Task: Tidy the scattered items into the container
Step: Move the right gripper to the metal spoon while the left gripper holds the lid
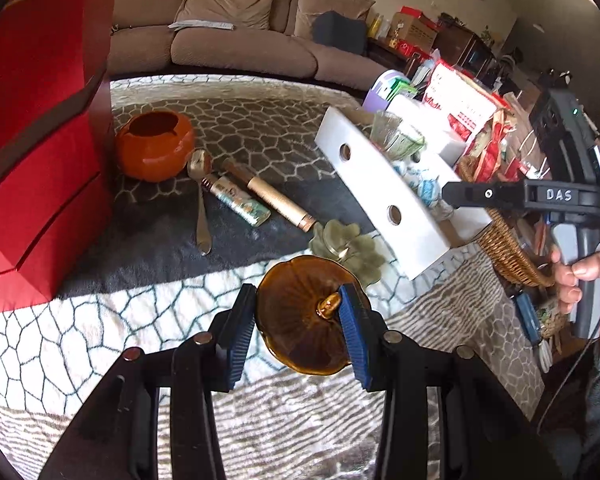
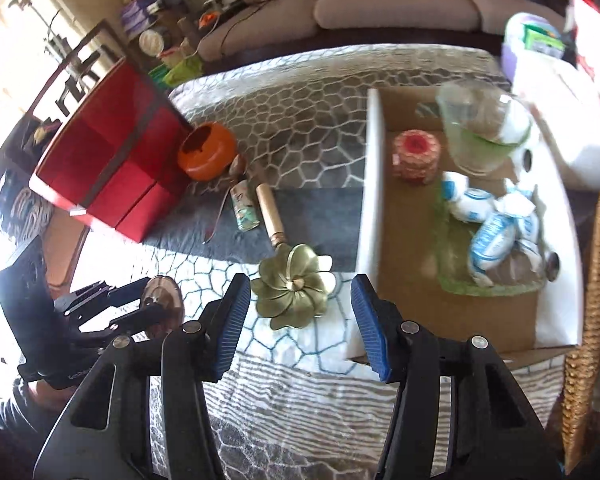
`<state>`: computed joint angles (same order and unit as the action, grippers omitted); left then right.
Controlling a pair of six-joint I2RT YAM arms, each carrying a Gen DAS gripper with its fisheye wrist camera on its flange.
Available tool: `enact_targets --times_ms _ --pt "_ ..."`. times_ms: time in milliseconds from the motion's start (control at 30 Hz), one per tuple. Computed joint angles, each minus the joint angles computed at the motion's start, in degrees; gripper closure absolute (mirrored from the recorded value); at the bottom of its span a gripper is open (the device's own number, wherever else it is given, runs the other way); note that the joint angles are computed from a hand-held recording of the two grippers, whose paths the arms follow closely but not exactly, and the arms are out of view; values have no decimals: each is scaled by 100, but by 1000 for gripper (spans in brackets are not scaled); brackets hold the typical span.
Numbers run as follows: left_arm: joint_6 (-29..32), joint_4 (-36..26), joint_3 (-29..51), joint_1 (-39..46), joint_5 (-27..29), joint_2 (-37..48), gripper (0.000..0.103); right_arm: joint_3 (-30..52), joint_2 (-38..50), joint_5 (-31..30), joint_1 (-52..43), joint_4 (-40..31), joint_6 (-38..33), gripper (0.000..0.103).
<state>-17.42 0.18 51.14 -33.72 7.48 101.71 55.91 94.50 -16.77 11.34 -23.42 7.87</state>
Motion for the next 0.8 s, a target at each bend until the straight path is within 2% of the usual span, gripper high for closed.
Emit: enact_targets --times_ms 100,200,333,467,567,667,700,800 --pt "-19 119 -115 210 -75 176 61 77 457 281 565 199 311 53" --pt "64 160 -79 404 -145 378 61 -185 668 603 934 532 595 53" --pt "201 -15 94 513 -295 630 61 -594 807 547 1023 1046 826 53" --pt "127 144 -126 640 -205 408 60 -525 836 618 1008 1077 766 53" --pt "35 263 -308 745 -130 69 56 -106 938 624 929 976 713 53" --pt "-10 272 -320 839 31 -123 56 709 1415 645 951 779 596 56" --pt "-22 247 -279 858 77 -128 56 1059 1652 715 987 640 557 61" --pt "-14 155 -96 890 53 -19 56 2039 2337 1131 1062 231 487 62"
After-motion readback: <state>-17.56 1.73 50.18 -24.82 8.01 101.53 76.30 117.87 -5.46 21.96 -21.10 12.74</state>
